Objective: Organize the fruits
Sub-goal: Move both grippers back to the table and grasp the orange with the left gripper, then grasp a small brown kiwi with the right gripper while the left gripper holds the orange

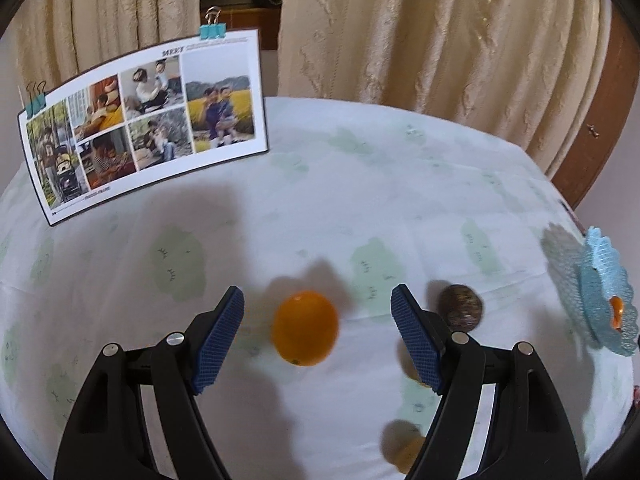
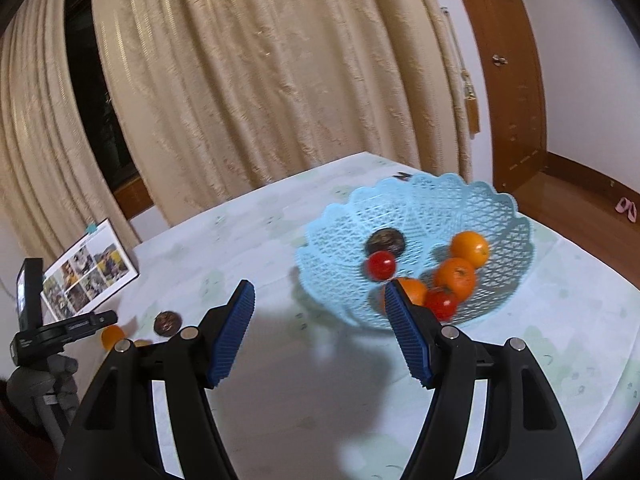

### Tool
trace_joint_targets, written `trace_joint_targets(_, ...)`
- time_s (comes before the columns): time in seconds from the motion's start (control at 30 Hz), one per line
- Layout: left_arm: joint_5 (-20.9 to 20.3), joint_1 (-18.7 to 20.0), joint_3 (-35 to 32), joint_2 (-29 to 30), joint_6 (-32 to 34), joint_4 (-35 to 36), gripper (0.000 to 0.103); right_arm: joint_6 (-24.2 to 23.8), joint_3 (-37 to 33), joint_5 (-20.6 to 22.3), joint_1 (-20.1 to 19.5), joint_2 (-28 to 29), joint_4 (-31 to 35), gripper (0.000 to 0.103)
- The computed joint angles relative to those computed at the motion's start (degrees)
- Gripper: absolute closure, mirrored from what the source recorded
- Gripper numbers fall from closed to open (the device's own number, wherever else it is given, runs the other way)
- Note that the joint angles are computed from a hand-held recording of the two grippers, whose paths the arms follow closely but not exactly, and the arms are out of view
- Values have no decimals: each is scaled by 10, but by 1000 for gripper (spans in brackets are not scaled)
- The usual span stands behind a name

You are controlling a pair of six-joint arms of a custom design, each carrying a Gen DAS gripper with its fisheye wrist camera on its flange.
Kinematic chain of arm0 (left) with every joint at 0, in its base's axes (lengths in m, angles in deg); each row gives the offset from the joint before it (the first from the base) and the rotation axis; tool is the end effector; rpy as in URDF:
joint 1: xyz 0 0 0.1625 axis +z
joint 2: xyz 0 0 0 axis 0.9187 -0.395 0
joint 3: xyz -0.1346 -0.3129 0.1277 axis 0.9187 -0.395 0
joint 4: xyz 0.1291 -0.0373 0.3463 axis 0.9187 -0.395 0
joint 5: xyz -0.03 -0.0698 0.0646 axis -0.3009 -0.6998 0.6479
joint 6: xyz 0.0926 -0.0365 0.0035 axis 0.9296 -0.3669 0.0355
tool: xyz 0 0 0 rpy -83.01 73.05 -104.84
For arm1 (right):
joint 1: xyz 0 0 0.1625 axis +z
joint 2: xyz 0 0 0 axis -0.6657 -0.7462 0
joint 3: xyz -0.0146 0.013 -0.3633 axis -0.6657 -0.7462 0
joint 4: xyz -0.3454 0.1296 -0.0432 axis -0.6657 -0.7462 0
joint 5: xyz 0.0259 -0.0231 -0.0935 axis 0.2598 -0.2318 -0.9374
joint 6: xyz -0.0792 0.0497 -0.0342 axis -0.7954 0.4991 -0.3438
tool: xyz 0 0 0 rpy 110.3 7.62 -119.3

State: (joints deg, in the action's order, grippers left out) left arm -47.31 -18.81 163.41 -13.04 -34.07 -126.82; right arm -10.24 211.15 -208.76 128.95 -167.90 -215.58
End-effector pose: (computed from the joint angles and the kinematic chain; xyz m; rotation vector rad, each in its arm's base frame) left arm -0.2535 -0.5855 0.0329 0.5199 2.3934 -0.7765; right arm 0.0530 -0.3973 0.3057 -0.0798 -2.1185 1.0675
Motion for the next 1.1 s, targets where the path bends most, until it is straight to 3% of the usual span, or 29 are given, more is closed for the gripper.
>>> trace_joint_targets(0.17,2,11,-6,7,-1,9,29,0,-3,4,10,19,15,34)
trace_joint_targets(0.5,1,22,-10,14,-11,23,47,9,-13,23,21,51,67,34)
trace_joint_targets(0.67,-10,18,-8,14,5,14,65,23,-22,39,21,62,112,34)
trace_joint_targets(0.83,0,15,-5,4,-9,22,65,33,-40,55,27,84,156,34)
trace_joint_targets(1.1,15,-7,20,-19,9,-29,65,26,-97,89,40,154,243,34)
